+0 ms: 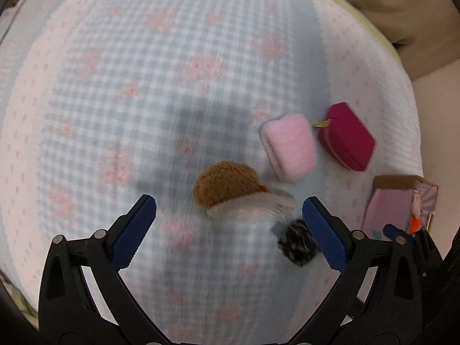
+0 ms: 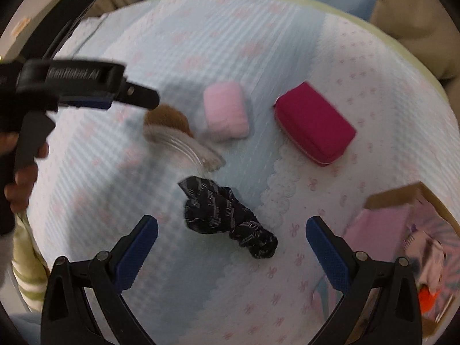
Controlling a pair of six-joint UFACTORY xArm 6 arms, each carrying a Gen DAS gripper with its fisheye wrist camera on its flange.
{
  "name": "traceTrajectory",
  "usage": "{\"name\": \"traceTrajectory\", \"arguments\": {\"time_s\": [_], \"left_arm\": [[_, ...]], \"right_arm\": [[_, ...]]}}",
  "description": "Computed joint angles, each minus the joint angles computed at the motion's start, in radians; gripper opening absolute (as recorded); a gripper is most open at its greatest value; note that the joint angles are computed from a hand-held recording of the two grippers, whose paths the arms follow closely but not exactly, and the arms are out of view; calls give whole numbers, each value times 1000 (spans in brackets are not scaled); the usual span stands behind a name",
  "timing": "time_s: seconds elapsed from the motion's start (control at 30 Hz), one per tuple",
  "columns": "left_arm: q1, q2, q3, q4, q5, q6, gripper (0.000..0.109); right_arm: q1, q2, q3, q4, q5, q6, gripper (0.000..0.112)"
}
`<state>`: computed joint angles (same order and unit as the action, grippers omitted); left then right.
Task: Organize soft objects
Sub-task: 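Move both tools back toward the brown clip and black scrunchie, then grasp the brown fuzzy clip with the left tool while the right tool grasps the black scrunchie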
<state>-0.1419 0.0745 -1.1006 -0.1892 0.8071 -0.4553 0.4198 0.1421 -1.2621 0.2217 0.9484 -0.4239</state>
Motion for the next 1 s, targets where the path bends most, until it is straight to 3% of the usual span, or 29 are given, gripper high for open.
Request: {"name": "traceTrajectory", "arguments": {"time_s": [0.2, 0.33, 0.47, 0.53, 0.6, 1.0], "left_arm": [[9, 131, -57, -61, -16, 43, 91], [5, 189, -88, -85, -9, 61, 80], [-6, 221, -102, -66, -8, 51, 72], [-13, 226, -102, -45, -23, 38, 58], [-22, 234, -110, -15, -27, 14, 52], [-26, 221, -103, -8, -52, 2, 44]], "right_arm": [[17, 77, -3, -16, -21, -96, 103], [24, 107, -2, -8, -19, -125, 102], [25, 145, -14, -2, 6, -136, 80], [26, 155, -18, 11, 14, -149, 65], [34, 150, -4, 0, -11, -151, 60], [15, 120, 21, 16, -30, -153, 39]]}}
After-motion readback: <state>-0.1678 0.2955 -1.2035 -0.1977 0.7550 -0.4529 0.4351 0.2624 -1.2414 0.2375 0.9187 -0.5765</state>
